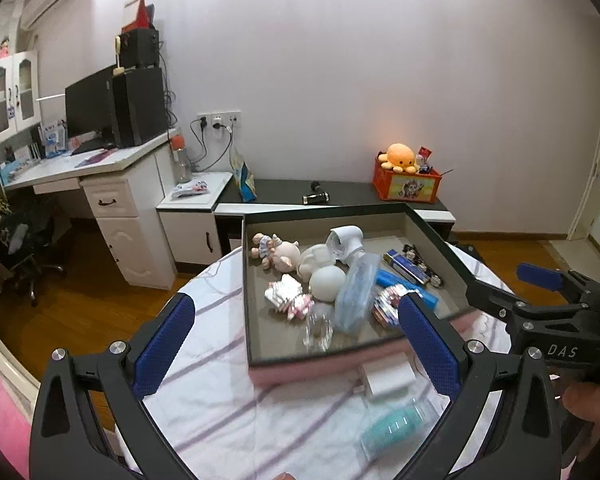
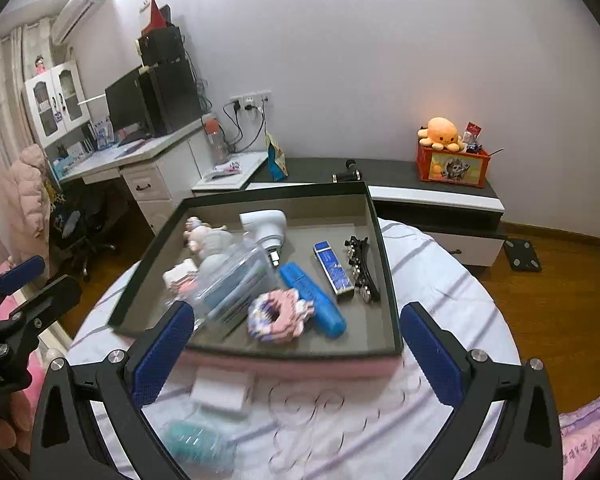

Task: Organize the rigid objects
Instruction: 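Withdraw both tools from the box toward the teal container and charger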

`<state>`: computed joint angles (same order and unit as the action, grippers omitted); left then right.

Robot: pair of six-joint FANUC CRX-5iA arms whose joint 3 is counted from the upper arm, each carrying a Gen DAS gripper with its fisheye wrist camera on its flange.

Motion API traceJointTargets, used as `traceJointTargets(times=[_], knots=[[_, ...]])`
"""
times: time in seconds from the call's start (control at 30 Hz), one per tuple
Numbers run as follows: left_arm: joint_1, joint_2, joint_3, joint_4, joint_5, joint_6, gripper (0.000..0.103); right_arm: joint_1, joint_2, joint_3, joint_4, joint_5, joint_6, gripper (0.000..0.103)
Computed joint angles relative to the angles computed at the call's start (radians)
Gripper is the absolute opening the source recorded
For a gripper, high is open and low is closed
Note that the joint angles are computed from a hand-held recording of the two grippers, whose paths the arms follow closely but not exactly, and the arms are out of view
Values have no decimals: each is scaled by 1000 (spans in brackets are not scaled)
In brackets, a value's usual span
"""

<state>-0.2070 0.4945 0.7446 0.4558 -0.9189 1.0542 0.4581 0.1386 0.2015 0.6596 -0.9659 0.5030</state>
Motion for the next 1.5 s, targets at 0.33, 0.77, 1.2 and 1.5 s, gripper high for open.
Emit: traceJointTargets(times=[0.33, 0.77, 1.2, 1.5], knots=[[36, -230, -328, 77, 108, -105, 103, 133, -148, -176, 185, -41, -238, 103], [88, -436, -606, 166, 166, -201, 103, 331, -278, -347, 374, -199, -520, 103], [108, -516, -707, 177, 149, -233, 103, 422, -311, -398, 365, -283, -580, 103], [100, -516, -709, 171, 130, -235, 103, 424, -316, -398, 350, -281, -567, 103]])
